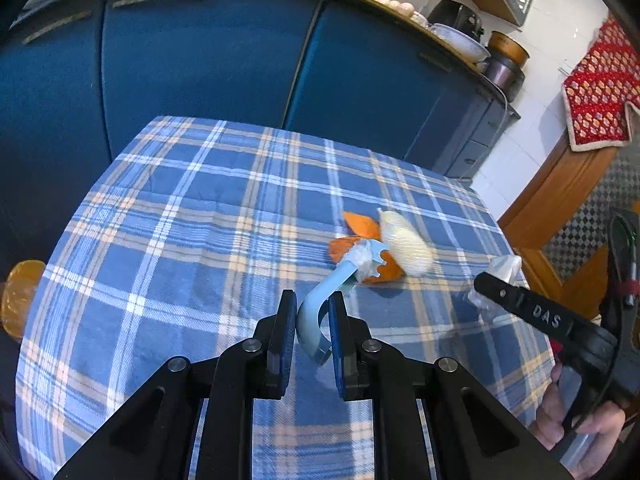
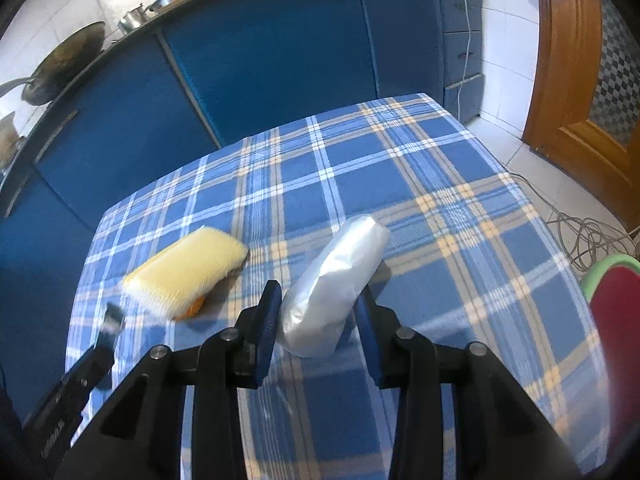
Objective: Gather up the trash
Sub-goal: 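Grasp the white plastic bag with the right gripper, then carry the blue plastic piece and white bag in both grippers over the red basin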
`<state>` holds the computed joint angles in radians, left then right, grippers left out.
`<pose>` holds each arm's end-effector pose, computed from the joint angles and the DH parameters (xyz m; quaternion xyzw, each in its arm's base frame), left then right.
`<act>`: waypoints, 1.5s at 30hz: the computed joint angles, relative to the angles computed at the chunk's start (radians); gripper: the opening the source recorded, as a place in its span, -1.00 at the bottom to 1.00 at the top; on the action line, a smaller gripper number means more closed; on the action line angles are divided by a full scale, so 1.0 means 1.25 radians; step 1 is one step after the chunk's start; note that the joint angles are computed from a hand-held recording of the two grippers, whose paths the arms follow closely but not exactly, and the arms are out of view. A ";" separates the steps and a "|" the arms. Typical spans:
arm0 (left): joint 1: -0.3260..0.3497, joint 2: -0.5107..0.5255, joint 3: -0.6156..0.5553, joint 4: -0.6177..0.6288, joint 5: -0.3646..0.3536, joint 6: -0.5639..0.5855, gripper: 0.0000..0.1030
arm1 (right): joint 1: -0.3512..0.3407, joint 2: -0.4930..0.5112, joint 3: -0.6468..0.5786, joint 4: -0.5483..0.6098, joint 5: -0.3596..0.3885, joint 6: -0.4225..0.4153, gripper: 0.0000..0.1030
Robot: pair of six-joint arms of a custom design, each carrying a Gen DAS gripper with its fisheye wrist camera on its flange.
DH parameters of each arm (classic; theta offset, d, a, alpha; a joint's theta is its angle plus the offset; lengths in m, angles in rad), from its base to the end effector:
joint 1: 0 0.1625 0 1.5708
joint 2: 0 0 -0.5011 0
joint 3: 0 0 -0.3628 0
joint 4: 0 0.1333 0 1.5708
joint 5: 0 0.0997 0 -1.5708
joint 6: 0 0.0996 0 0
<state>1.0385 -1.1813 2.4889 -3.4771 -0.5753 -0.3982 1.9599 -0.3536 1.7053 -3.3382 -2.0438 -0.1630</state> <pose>-0.0149 -0.4526 0.2872 -0.0842 0.8471 -0.4363 0.2915 0.3378 -0.5921 -0.0590 0.2127 -0.9284 0.2252 0.2052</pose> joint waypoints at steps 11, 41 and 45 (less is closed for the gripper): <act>-0.072 0.009 0.015 0.048 0.031 -0.050 -0.68 | 0.003 -0.079 0.144 -0.077 0.031 -0.047 -0.23; -0.167 0.097 -0.032 0.133 -0.016 -0.085 -0.68 | -0.073 -0.227 0.375 -0.261 0.039 -0.090 -0.23; -0.171 0.114 -0.052 0.150 -0.031 -0.077 -0.68 | -0.086 -0.239 0.387 -0.274 0.041 -0.096 -0.23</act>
<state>0.8253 -1.0392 2.4242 -3.2898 -0.6145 -0.4946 1.8527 -0.6525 2.1885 -3.6808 -1.9922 -0.2833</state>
